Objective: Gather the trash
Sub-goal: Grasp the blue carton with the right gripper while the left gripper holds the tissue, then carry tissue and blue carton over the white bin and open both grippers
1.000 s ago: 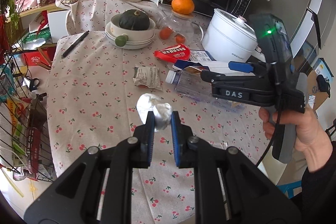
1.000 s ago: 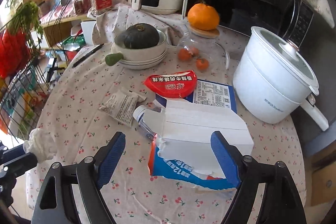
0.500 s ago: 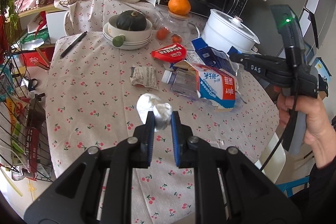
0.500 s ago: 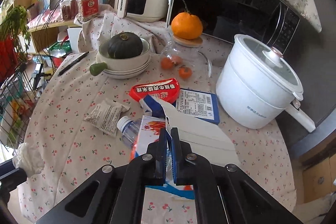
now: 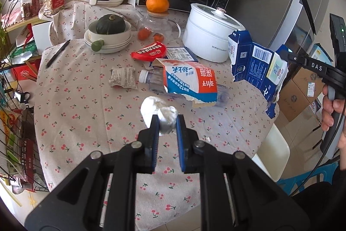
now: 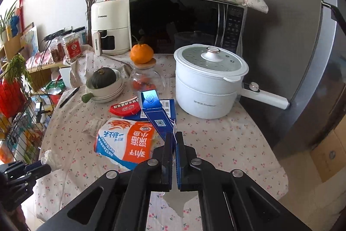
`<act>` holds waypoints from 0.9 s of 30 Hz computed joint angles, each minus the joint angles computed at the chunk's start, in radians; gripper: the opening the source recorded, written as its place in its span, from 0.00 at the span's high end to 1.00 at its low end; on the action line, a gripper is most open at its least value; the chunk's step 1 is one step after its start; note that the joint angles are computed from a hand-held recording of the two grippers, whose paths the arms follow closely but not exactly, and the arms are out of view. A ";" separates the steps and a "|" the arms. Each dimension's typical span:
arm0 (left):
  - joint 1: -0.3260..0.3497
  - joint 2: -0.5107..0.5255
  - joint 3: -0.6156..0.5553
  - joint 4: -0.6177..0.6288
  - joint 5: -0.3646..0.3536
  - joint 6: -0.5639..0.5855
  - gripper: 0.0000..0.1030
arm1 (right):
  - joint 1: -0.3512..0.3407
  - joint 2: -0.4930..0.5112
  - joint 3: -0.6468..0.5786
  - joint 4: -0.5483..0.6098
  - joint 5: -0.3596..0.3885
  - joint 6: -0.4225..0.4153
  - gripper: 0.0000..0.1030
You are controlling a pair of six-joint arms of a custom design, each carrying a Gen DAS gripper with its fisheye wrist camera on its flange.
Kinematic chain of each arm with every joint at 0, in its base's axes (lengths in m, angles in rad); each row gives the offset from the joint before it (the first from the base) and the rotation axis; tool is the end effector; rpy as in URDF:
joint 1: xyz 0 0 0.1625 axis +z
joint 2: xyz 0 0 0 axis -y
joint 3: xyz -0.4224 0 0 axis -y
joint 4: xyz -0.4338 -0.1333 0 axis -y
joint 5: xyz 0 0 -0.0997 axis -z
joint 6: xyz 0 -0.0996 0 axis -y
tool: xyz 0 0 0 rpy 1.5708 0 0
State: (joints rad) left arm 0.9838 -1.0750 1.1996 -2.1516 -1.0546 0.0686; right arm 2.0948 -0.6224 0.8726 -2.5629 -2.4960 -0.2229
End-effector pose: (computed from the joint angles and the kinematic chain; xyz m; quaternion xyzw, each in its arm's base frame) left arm -0.2685 -0.7330 0.4463 0.2486 0.9103 -0.2751 0.1843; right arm 0.4856 -0.7328 0.3245 0.1537 -0.8356 0.3831 0.3626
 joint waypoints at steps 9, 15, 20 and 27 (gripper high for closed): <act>-0.049 0.015 0.042 -0.005 -0.029 0.035 0.84 | -0.012 -0.220 0.305 -0.076 -0.024 0.115 0.97; -0.084 0.042 0.060 -0.014 -0.051 0.057 0.84 | -0.032 -0.334 0.461 -0.145 -0.032 0.156 0.97; -0.112 0.073 0.074 -0.020 -0.079 0.073 0.84 | -0.041 -0.419 0.548 -0.130 -0.055 0.216 0.97; -0.150 0.121 0.090 -0.016 -0.146 0.096 0.84 | -0.046 -0.532 0.658 -0.143 -0.094 0.266 0.97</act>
